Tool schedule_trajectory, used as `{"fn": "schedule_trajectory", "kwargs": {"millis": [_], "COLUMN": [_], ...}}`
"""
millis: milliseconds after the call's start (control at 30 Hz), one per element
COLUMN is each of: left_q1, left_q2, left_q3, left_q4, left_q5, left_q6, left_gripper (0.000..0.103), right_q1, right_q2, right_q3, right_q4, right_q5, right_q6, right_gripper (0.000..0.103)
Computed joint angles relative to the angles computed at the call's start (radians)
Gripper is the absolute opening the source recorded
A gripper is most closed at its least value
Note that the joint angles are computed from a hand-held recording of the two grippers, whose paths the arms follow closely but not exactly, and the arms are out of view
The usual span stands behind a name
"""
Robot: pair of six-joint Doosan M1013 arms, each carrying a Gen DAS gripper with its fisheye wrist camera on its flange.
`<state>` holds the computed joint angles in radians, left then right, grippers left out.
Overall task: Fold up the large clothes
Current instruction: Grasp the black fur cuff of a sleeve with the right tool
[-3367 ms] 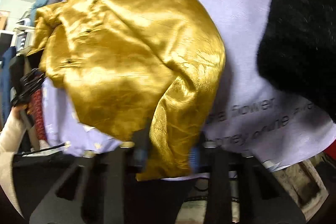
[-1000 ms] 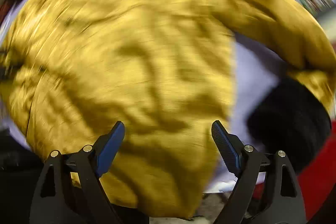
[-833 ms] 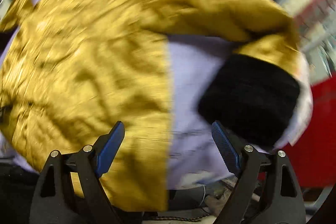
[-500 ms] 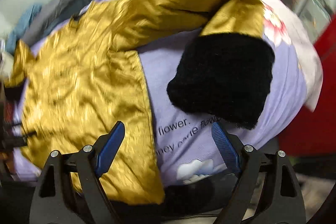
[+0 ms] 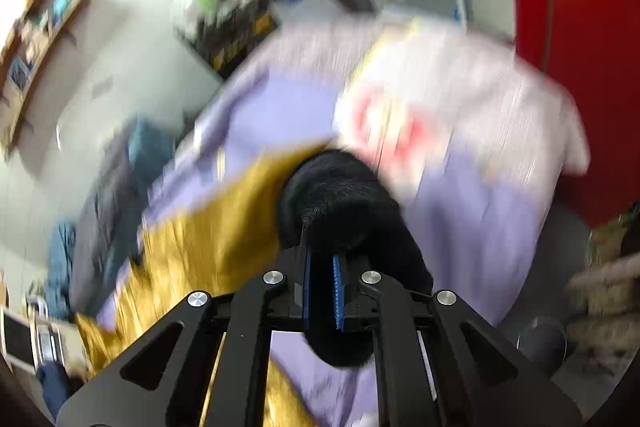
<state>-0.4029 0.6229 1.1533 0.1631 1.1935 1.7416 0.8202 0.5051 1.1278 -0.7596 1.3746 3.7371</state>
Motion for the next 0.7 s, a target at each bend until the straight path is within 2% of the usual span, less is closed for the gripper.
{"fn": "schedule_trajectory", "kwargs": {"millis": [100, 200, 300, 533, 633, 700], "left_q1": [0.000, 0.001, -0.003, -0.014, -0.019, -0.018], "left_q2": [-0.001, 0.004, 0.010, 0.007, 0.002, -0.001], "left_q3": [-0.008, -0.020, -0.031, -0.033, -0.025, -0.022], "left_q4": [-0.010, -0.014, -0.011, -0.014, -0.004, -0.003], "left_q5": [0.007, 0.006, 0.006, 0.014, 0.012, 0.008], "left_q6": [-0.024, -0.039, -0.060, -0.080, -0.074, -0.072], "left_gripper": [0.096, 0.096, 0.096, 0.096, 0.096, 0.096], "right_q1": [-0.023, -0.049, -0.064, -0.074, -0.081, -0.085], "right_q2": [-0.046, -0.066, -0.043, 0.016, 0.028, 0.026], "right_q3": [0.017, 0.028, -0.002, -0.054, -0.077, -0.073], "right_q4": [-0.026, 0.010, 0.067, 0.180, 0.209, 0.213], "right_q5": [0.103, 0.098, 0.079, -0.106, -0.237, -0.379], "right_q6": [-0.021, -0.086, -0.175, -0.229, -0.183, -0.112], "right_gripper": [0.008, 0.008, 0.008, 0.008, 0.008, 0.008]}}
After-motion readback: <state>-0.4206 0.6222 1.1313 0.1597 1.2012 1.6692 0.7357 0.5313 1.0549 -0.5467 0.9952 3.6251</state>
